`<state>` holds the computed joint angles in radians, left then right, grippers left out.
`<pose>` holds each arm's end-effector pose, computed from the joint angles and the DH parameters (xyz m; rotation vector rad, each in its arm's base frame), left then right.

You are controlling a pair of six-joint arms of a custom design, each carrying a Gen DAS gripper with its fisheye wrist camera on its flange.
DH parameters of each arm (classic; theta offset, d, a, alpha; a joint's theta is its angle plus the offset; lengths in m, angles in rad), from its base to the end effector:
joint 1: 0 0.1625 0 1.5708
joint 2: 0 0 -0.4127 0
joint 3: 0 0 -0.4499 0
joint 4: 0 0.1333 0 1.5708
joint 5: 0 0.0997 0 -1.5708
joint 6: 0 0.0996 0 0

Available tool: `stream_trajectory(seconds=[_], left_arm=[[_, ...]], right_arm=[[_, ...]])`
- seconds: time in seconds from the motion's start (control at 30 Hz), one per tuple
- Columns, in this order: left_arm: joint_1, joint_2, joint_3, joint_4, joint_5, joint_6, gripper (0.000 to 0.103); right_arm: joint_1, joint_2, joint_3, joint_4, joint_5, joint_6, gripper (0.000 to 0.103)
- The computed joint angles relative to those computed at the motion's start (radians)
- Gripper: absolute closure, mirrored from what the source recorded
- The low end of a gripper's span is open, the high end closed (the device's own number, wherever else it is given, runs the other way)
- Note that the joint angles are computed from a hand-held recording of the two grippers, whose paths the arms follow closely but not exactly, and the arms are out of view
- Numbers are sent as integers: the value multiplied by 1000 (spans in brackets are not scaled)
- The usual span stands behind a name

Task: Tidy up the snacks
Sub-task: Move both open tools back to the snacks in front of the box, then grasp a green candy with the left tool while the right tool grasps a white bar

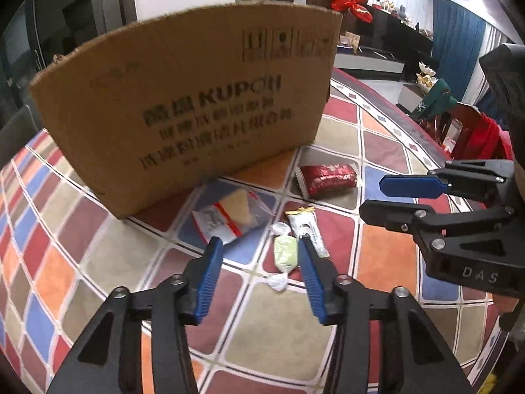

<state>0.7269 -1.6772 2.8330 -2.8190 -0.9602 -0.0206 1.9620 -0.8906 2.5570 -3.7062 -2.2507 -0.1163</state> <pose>-0.0561 -0.3047 0.0891 1.0011 2.3873 -0.4504 0.1952 -0.2879 0.0115 0.4138 -2.4183 0.6970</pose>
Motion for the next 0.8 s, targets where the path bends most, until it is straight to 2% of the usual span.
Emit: stream_trajectory(seconds=[0.3,0.5,0.6,0.8], left_arm=[[75,115,-36,-84,-69,13,72],[88,164,-40,-150,-83,30,75],[105,173,-44,-165,-108,27,84],[112,172,-40,-181,-117,29,85]], right_arm=[[-13,20,7,-28,19,27,68],[-14,25,4,-30,32,37,68],[-12,29,1,-30,36,41,68],[-11,38,-5,-34,46,49,68]])
